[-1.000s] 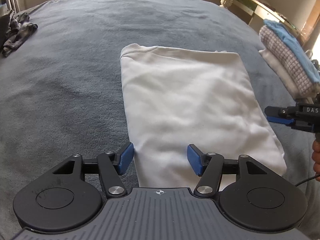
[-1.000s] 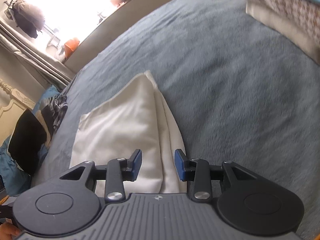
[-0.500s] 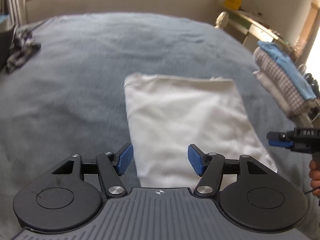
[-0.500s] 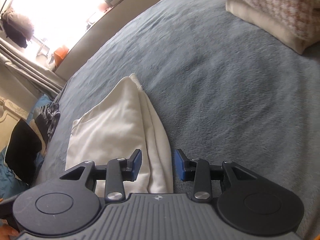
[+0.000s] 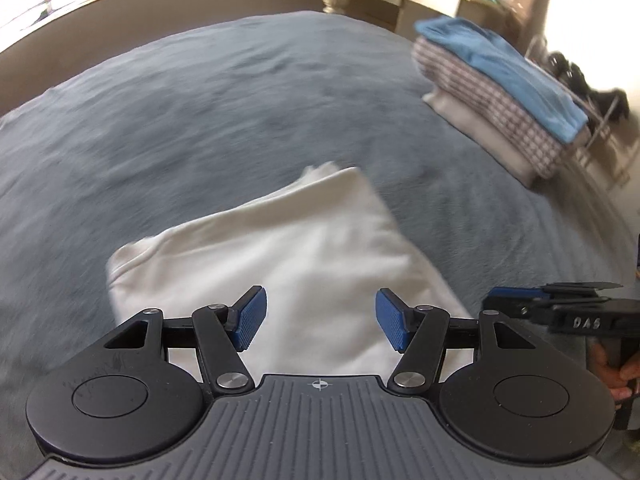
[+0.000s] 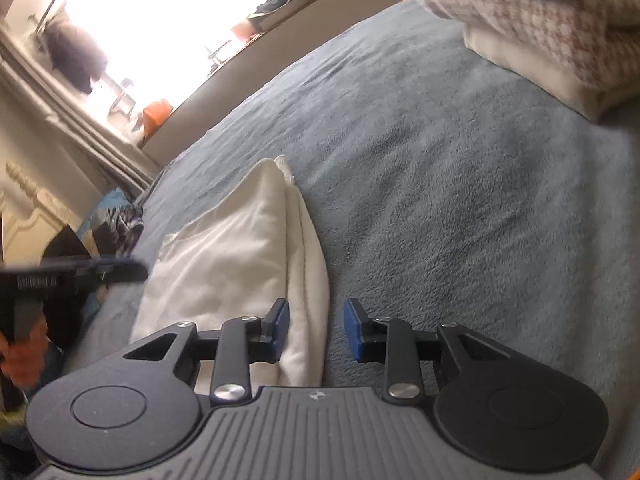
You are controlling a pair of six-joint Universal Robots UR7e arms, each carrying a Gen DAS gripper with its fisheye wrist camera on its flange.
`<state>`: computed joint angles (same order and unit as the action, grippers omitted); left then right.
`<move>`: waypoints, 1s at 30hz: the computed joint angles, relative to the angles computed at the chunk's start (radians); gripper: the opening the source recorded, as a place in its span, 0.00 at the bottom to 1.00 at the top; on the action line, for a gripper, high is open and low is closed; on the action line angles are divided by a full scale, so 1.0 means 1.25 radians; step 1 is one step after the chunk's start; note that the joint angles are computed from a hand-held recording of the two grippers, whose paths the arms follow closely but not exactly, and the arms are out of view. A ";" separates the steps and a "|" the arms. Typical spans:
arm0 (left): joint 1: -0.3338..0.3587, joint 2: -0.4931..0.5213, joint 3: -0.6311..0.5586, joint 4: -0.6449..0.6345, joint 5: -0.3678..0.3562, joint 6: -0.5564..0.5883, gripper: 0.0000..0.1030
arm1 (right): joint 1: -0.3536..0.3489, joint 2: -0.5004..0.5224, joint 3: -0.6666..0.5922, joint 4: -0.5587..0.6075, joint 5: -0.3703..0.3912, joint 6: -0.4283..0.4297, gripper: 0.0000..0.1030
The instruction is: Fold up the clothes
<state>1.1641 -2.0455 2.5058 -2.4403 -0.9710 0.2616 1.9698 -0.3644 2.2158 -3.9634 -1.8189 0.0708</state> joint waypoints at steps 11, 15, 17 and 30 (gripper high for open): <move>-0.004 0.066 0.023 -0.048 0.006 -0.065 0.59 | -0.078 -0.003 -0.005 -0.008 0.128 -0.096 0.16; -0.009 0.062 0.022 -0.037 0.018 -0.074 0.59 | -0.089 -0.005 -0.045 0.070 0.181 -0.122 0.17; -0.010 0.057 0.022 -0.029 0.019 -0.078 0.59 | -0.092 -0.004 -0.066 0.102 0.200 -0.137 0.18; 0.001 0.042 0.023 -0.005 0.012 -0.095 0.59 | -0.091 -0.007 -0.124 0.225 0.189 -0.150 0.19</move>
<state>1.1657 -1.9931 2.5344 -2.4469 -0.9555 0.1432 1.8558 -0.3736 2.0610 -3.6826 -1.5823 -0.1170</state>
